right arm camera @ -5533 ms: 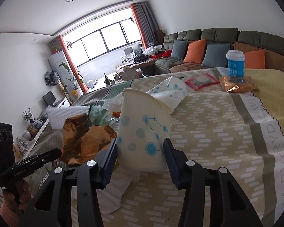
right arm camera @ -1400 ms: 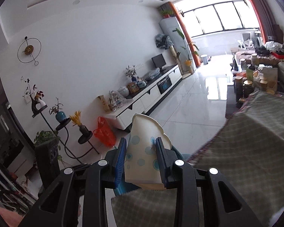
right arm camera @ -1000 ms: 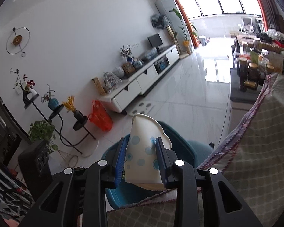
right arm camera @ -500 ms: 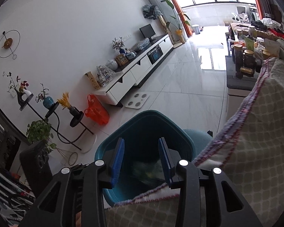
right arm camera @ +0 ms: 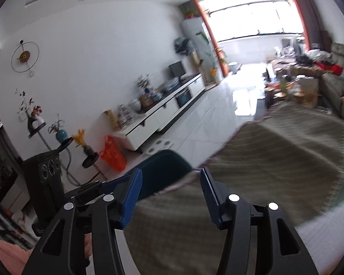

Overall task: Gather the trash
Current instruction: 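Open the left tool to drop the snack bag while the right tool releases the cup into the bin, then grasp the orange peel with the left tool while the right tool grasps white tissue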

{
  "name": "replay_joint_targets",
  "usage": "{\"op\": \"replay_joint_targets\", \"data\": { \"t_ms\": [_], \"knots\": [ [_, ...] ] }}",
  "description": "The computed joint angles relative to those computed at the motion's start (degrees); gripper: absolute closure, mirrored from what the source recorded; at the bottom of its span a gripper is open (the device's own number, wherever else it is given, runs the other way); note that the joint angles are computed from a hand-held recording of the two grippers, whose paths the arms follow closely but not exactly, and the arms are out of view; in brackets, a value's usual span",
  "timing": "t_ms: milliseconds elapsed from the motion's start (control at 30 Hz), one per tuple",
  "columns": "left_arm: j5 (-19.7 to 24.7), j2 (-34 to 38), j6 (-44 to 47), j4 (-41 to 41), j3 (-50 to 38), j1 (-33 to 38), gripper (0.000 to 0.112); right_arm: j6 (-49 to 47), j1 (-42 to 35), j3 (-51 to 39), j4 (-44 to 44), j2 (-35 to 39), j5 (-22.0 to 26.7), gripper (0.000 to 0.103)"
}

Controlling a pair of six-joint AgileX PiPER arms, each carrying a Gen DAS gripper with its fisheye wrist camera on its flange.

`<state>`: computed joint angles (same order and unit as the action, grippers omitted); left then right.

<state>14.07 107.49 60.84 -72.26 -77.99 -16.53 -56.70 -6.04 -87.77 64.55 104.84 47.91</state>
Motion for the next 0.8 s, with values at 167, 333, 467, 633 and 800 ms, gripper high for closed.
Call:
{"op": "replay_joint_targets", "data": {
  "t_ms": [167,333,467,633,800],
  "knots": [
    [2.35,2.02,3.32,-0.93,-3.17,-5.58,0.061,-6.01,-7.47,10.94,4.22,-8.05,-2.12,0.049],
    [5.39,7.06,-3.43,6.49,-9.80,-10.05,0.061,-9.82,-14.82,18.57,5.78,-13.32,-4.58,0.047],
    [9.12,10.37,-6.28,10.09,-13.97,-11.96,0.060,-11.43,-21.07,23.35,6.41,-15.44,-5.90,0.046],
    [13.13,13.14,-8.71,13.67,-17.04,-15.04,0.058,-12.84,-26.91,27.30,5.83,-16.15,-5.94,0.045],
    [15.56,17.55,-17.56,23.00,-23.34,-17.85,0.058,-14.81,-31.65,30.50,4.14,-16.00,-4.37,0.042]
  ]
}}
